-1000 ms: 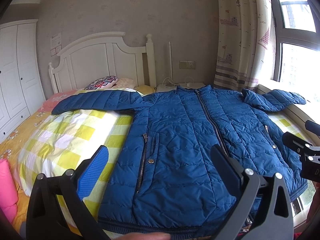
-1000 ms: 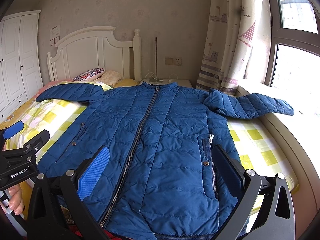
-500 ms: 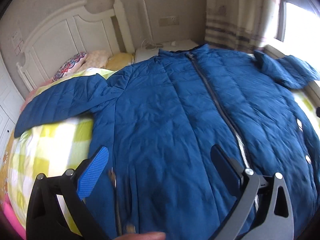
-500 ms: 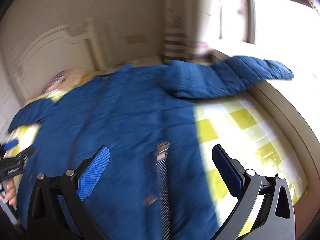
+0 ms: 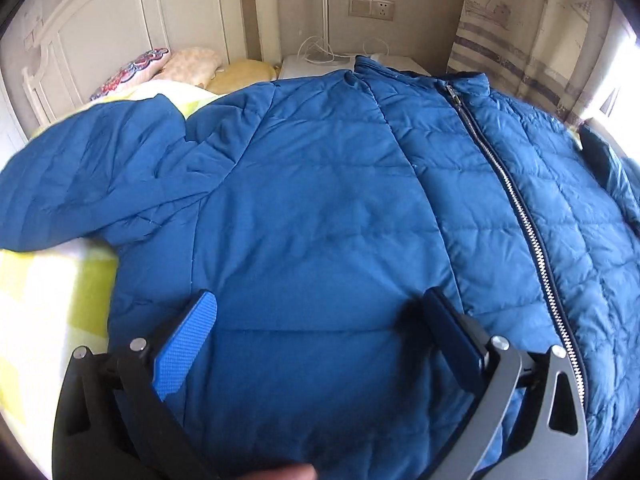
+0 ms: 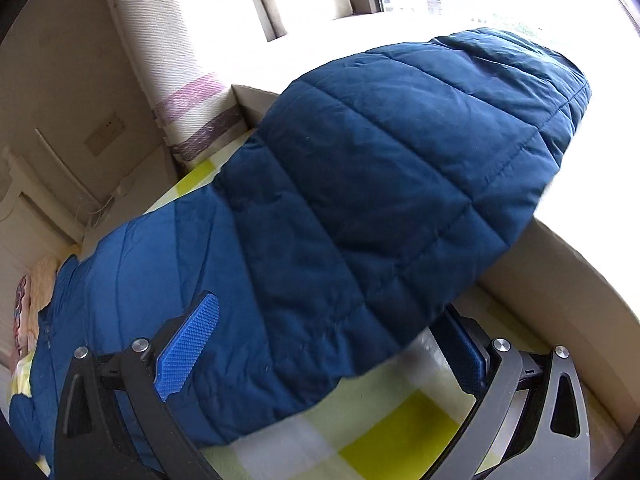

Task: Fold large clothes
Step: 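Grasp the sleeve nearest the right tool and fold it across the jacket body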

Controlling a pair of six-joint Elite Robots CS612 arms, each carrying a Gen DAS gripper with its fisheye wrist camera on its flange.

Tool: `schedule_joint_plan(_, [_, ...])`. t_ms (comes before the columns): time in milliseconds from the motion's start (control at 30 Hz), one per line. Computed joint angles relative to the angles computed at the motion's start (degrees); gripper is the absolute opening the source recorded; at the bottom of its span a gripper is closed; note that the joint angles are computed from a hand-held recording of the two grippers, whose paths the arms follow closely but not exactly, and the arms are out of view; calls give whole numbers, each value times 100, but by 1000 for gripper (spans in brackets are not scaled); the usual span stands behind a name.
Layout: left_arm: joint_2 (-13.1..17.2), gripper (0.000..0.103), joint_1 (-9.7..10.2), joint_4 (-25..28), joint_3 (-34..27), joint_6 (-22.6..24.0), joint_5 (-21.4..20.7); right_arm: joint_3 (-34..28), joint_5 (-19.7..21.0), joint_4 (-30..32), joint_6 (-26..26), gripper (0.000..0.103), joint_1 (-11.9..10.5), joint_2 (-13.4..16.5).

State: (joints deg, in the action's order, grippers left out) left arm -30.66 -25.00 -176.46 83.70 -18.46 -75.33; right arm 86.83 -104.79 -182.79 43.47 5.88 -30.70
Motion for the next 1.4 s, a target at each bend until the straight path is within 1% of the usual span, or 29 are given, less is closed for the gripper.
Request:
schedule_joint_plan(33, [4, 101, 6, 0, -6, -9, -7, -11, -30, -159, -31, 85, 1, 27])
schedule_joint_plan(67, [0, 101, -6, 1, 1, -33, -14, -46, -89, -393, -140, 67, 16, 57])
schedule_joint_plan(100, [-4, 101, -12, 0, 9, -42, -11, -74, -255, -561, -252, 56, 54, 76])
schedule_joint_plan(133, [0, 101, -15, 4, 0, -43, -4, -81, -448, -892, -424, 50, 124, 99])
schedule_joint_plan(167, [-2, 101, -30, -6, 10, -48, 15, -117, -542, -1276, -629, 40, 182, 128])
schedule_joint_plan(200, [-6, 101, -35, -11, 18, -53, 16, -158, -517, -1600, -878, 36, 253, 138])
schedule_joint_plan(233, [-16, 101, -35, -17, 37, -62, 3, -192, -431, -1745, -1070, 35, 302, 134])
schedule_joint_plan(367, [-16, 101, -26, -37, 43, -53, -6, -489, 148, -2261, -2435, 35, 699, 156])
schedule_joint_plan(433, [-16, 101, -26, -33, 41, -60, -15, -694, 405, -2135, -3079, 35, 922, 209])
schedule_joint_plan(467, [-15, 101, -27, -28, 38, -61, -15, -847, 524, -1900, -3422, 36, 1053, 259])
schedule_joint_plan(533, [-16, 101, -26, -26, 37, -62, -19, -1105, 741, -1377, -3795, 36, 1252, 377])
schedule_joint_plan(567, [-15, 101, -23, -30, 36, -65, -32, -1249, 1004, -999, -3929, 35, 1331, 453])
schedule_joint_plan(667, [-14, 101, -25, -34, 35, -71, -41, -1618, 1087, 365, -4049, 37, 1536, 655])
schedule_joint_plan(700, [-14, 101, -23, -38, 35, -75, -48, -1716, 1151, 718, -4050, 47, 1556, 725])
schedule_joint_plan(733, [-15, 101, -22, -42, 35, -79, -56, -1754, 1081, 831, -4053, 48, 1581, 770])
schedule_joint_plan(767, [-20, 101, -19, -61, 53, -81, -65, -1640, 1076, 704, -4009, 58, 1589, 728])
schedule_joint_plan(800, [-25, 101, -15, -66, 64, -79, -70, -1544, 1311, 736, -3910, 81, 1563, 664])
schedule_joint_plan(833, [-25, 101, -18, -62, 62, -82, -68, -1337, 1786, 750, -3733, 85, 1491, 533])
schedule_joint_plan(867, [-25, 101, -15, -70, 66, -79, -71, -1205, 2062, 635, -3630, 86, 1388, 464])
schedule_joint_plan(933, [-25, 101, -15, -67, 65, -77, -68, -698, 2204, -16, -3426, 86, 1307, 231])
schedule_joint_plan(967, [-25, 101, -20, -49, 59, -74, -52, -348, 2070, -588, -3347, 86, 1264, 105])
schedule_joint_plan(1033, [-28, 101, -27, -33, 62, -62, -25, -32, 1764, -1197, -3041, 86, 1154, -7])
schedule_joint_plan(1100, [-27, 101, -26, -30, 56, -62, -29, 209, 1646, -1661, -2145, 86, 938, -57])
schedule_joint_plan(1133, [-27, 101, -27, -28, 56, -61, -27, 366, 1812, -1927, -1545, 86, 714, -50])
schedule_joint_plan(1200, [-26, 101, -29, -23, 54, -60, -19, 459, 2013, -1970, -490, 86, 468, -14])
schedule_joint_plan(1233, [-25, 101, -26, -32, 58, -57, -25, 453, 2198, -1931, -170, 86, 356, 29])
schedule_joint_plan(1267, [-25, 101, -26, -32, 58, -57, -25, 395, 2428, -1924, 83, 86, 256, 113])
schedule_joint_plan(1367, [-25, 101, -27, -34, 57, -59, -27, 155, 2878, -1792, 523, 84, 136, 326])
schedule_joint_plan(1400, [-24, 101, -25, -40, 60, -55, -27, 114, 3004, -1837, 636, 72, 109, 366])
